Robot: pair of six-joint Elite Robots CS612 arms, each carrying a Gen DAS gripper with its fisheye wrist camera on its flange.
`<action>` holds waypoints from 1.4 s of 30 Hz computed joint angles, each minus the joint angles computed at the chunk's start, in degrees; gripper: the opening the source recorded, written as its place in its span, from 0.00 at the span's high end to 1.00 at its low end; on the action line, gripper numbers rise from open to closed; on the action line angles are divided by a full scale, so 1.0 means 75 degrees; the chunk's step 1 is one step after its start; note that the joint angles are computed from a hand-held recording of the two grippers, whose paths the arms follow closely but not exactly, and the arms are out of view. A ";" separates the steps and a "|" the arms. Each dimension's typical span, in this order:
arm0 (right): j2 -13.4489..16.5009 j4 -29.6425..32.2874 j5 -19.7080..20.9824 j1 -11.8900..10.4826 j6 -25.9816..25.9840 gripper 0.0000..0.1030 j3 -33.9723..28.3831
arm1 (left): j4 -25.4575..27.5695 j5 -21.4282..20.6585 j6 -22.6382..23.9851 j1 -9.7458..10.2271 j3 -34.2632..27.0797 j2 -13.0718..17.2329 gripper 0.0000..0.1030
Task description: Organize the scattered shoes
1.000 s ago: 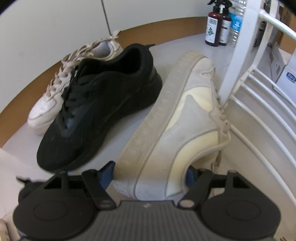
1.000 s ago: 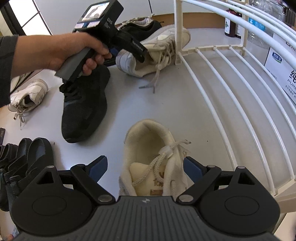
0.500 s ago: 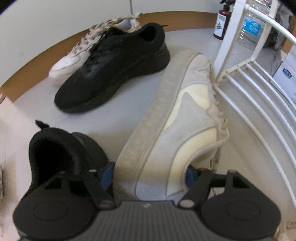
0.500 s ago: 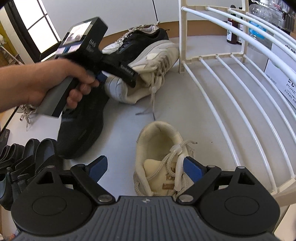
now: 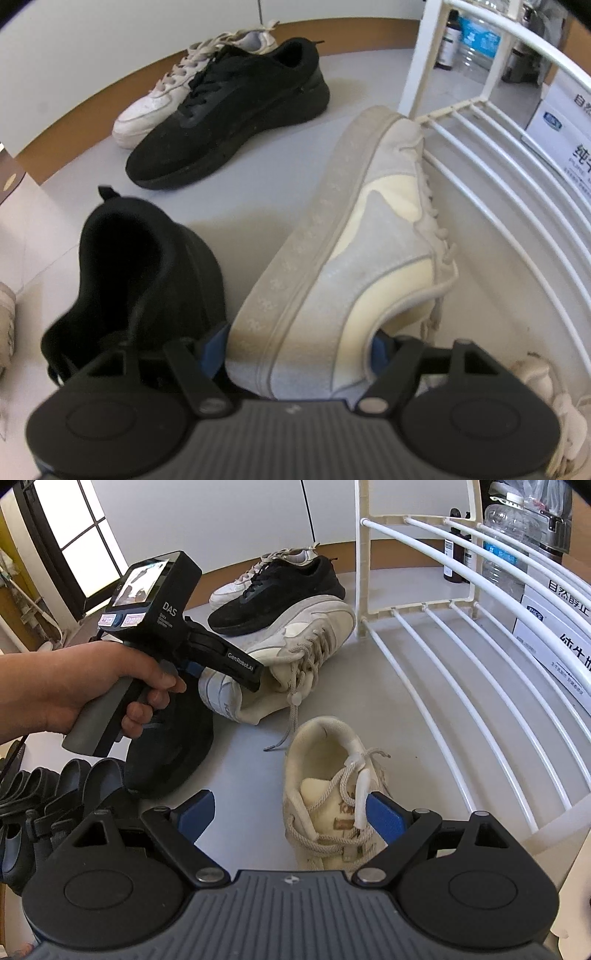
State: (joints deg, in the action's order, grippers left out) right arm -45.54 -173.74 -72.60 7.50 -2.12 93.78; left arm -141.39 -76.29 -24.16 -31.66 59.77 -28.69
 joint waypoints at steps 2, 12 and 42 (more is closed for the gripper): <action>0.0006 0.0012 -0.0039 0.0001 0.0017 0.10 0.0014 | -0.0081 -0.0088 -0.0110 -0.0009 0.0188 -0.0078 0.27; 0.0086 0.0055 0.0065 0.0052 -0.0065 0.10 -0.0141 | -0.0434 -0.0463 -0.0256 -0.0095 0.1234 -0.0663 0.27; 0.0175 0.0370 0.0052 0.0068 -0.0330 0.10 -0.0233 | -0.0862 0.0127 0.0393 0.0026 0.1574 -0.0898 0.70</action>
